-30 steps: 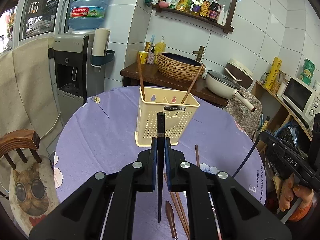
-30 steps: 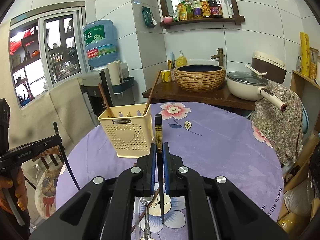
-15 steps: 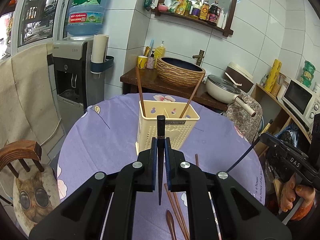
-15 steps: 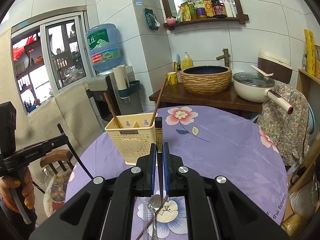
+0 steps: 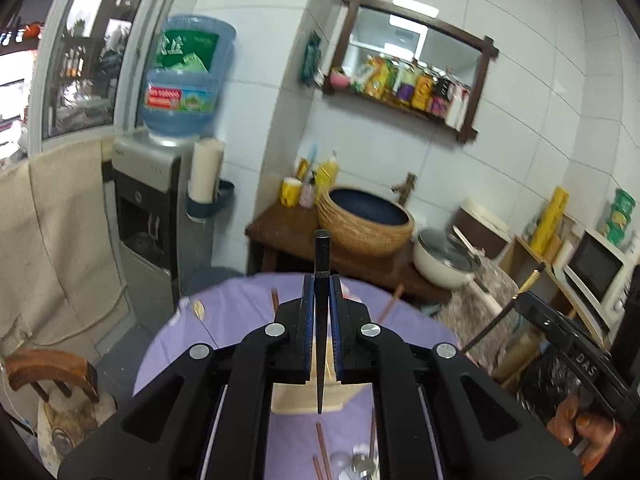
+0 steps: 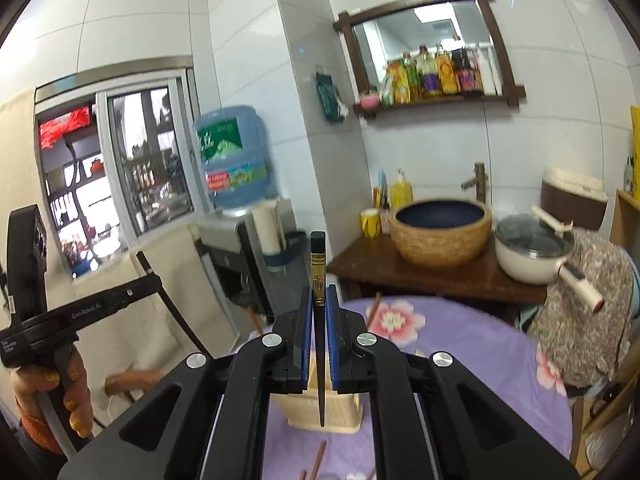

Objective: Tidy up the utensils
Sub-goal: 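Lift both held chopsticks and carry them over the cream holder, then lower both chopsticks into the holder and open both tools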

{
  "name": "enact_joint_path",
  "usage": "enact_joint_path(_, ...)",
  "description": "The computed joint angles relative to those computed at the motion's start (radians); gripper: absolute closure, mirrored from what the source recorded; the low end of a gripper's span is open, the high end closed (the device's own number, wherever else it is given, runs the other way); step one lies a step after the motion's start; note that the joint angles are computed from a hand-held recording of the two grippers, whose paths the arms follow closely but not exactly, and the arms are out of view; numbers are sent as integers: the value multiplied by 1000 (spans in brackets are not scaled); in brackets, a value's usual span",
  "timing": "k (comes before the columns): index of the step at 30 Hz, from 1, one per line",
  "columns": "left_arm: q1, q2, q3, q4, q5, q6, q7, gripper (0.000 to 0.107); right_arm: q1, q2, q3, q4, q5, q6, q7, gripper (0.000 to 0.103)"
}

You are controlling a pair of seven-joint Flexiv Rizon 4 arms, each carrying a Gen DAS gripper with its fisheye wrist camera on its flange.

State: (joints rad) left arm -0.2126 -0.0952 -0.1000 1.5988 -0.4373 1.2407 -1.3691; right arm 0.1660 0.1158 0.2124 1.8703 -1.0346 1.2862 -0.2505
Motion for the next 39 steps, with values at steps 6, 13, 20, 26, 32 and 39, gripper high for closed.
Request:
enact_joint_path(6,-17,-120,37,-185,212,-25,-210,99,12,-93,-39,-93,-131,-2,123,96)
enact_joint_path(13,-29,-211,48,-211,276,-29,-299,99,36,-172,-94,-66,-202,-2,219,96)
enact_joint_path(20,-35,-254,39,-144,287,-32,-289,99,61,-210,-119,-18,-175,2,221,96)
enact_joint_path(26,-37,-277,37,-108,279,-30,-292,99,72,-218,-136,-5,-207,-1,246,96)
enact_joint_path(32,-35,-274,30,-90,268,-11,-284,99,63,-220,-141,-2,-209,27,266,94)
enact_joint_path(39,9,-181,-43,93,149,139,-176,41,35,-147,-117,85,-262,26,320,66)
